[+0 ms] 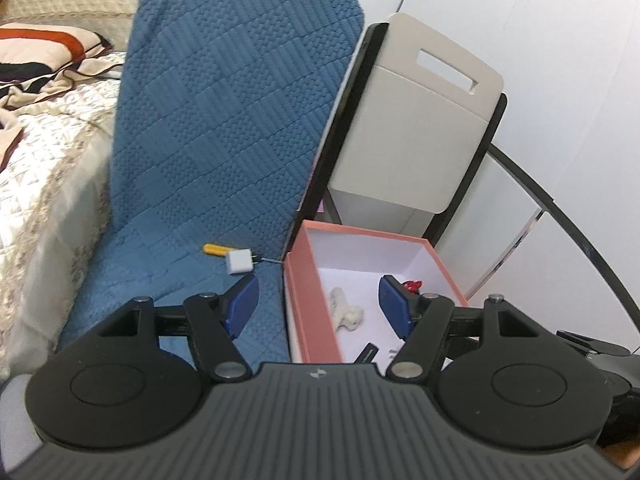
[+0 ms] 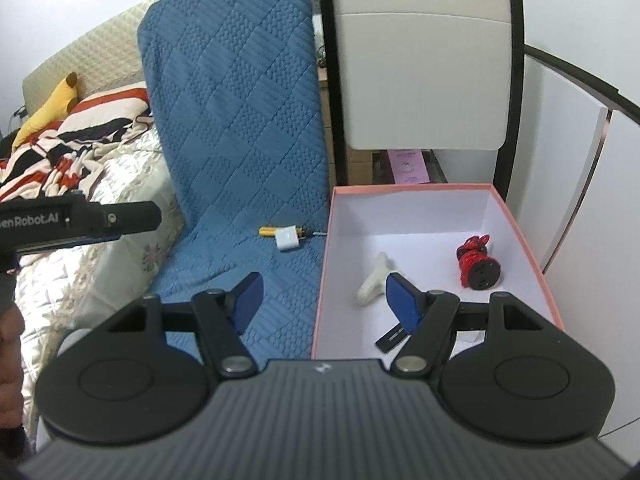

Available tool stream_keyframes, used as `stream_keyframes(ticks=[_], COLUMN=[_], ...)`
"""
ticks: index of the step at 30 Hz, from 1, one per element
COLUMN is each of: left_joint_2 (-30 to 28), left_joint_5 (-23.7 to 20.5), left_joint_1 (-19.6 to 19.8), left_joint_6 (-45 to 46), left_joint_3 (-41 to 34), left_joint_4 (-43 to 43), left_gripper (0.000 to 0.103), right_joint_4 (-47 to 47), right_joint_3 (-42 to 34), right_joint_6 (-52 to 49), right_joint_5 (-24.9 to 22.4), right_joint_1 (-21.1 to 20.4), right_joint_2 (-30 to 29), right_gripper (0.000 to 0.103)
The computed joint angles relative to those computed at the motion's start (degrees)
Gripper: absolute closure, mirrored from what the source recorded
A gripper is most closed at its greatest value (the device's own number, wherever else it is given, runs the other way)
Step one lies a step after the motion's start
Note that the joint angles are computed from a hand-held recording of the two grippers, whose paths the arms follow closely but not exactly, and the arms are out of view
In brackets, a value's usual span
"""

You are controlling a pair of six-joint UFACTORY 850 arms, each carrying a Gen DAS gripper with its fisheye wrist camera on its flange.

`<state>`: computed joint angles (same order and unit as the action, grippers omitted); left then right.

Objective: Organize rigid objects
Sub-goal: 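Withdraw both grippers up out of the pink box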

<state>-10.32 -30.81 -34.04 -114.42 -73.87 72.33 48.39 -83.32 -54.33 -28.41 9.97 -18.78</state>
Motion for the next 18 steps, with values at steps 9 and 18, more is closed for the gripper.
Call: stream_keyframes(ticks=[9,18], left_joint_2=[3.56,5.37], left_joint_5=[-1.71,-1.58], left_joint_1=[-1.67,-2.69], left_joint_6=[-4.18,-6.90], left_joint_3=[6.37,10.89], left_joint_4=[1.66,1.63], left_gripper=[0.031,0.031], right_joint_4=[-1.61,-1.32], right_joint_3=[5.65,10.37], right_joint_6=[1.44,1.23], right_joint_5=[2.40,3.96], right_joint_1=[1.88,3.01], right_joint_2=[3.63,6.18], right_gripper=[0.033,0.033])
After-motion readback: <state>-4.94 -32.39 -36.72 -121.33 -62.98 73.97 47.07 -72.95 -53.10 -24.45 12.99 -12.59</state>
